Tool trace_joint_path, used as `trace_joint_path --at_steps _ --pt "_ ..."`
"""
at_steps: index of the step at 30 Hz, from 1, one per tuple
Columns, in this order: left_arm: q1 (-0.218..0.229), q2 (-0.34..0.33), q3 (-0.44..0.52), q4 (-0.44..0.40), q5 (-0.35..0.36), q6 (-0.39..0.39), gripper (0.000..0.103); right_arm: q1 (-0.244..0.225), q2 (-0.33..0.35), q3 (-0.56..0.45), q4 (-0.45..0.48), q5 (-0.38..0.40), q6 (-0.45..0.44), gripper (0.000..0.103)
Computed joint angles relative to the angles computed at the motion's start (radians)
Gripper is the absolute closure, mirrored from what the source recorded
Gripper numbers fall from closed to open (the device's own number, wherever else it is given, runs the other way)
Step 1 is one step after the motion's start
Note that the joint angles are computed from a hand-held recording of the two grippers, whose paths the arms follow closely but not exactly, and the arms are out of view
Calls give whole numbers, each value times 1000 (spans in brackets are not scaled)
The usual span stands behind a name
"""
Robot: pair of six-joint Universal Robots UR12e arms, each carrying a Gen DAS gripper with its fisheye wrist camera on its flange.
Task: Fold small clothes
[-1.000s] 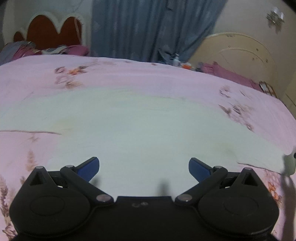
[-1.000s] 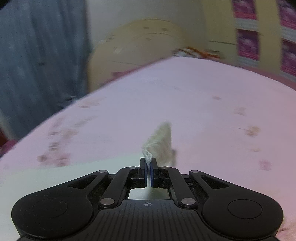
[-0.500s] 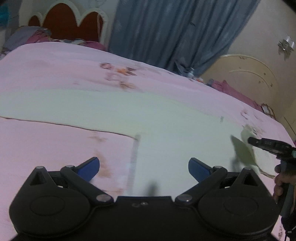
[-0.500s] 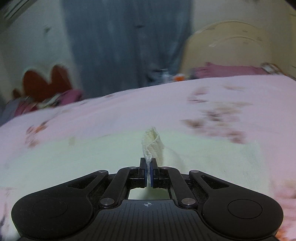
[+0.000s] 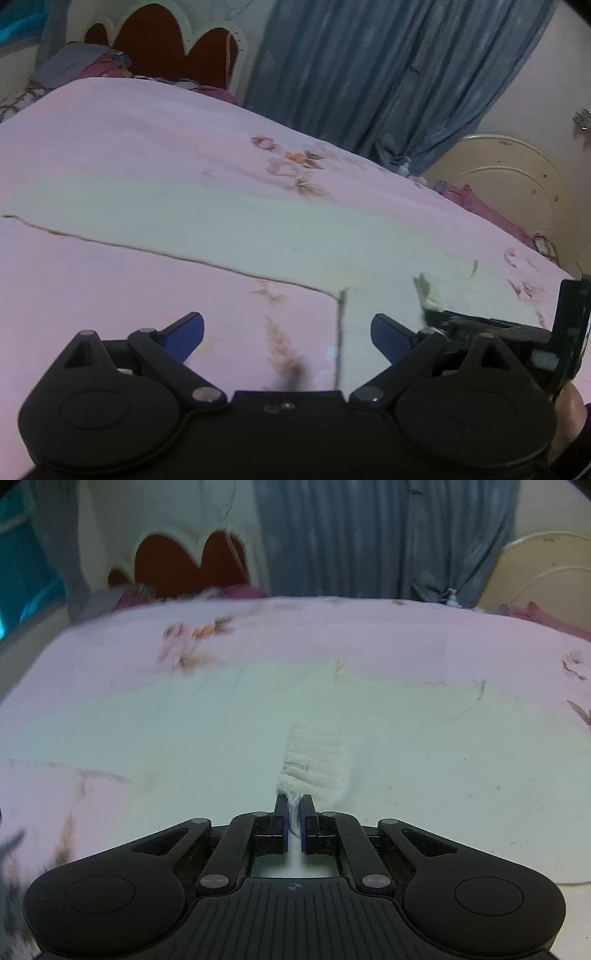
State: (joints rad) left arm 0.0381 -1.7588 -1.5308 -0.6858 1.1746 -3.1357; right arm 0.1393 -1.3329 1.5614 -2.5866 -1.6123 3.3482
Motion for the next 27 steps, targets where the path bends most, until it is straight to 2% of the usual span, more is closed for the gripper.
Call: trace_joint_path --at_steps 1,2,3,4,5,7,8,12,14,16,19,22,25,27 --pt "-4 -5 5 -3 -17 5 8 9 -3 3 -13 -35 -20 44" --pt "-9 -12 11 -4 -34 7 8 12 -13 24 -68 -61 -39 23" --pt "-17 -21 20 -7 -60 8 14 7 -27 49 -111 -45 -47 23" --pt "-25 -32 30 -13 -88 10 24 -3 -42 64 -112 -32 -36 26" --pt "-34 -45 44 -29 -115 14 29 -15 -58 80 -113 -20 -18 45" --pt "-53 -75 73 -69 -173 13 49 -41 -92 111 -82 -20 41 69" --pt "-64 -89 82 -85 -205 12 52 -52 -109 129 -75 -27 71 74" --pt "-107 -152 143 -168 -263 -13 71 -107 -183 203 -28 -63 179 74" --pt "-128 -171 160 -172 -239 -22 75 -133 -216 233 -3 -72 229 74" --pt "-142 -185 171 -170 -228 -51 88 -157 -244 258 20 -86 280 74" --pt "-159 -199 184 -164 -207 -61 99 -192 -270 288 24 -88 353 74" --pt "-163 -201 186 -129 -205 -47 100 -210 -269 291 20 -71 370 74" --pt "-151 -200 187 -51 -213 -74 100 -217 -269 293 14 -58 372 74" --pt "-141 -201 195 -32 -197 -78 100 -219 -263 288 10 -56 370 74"
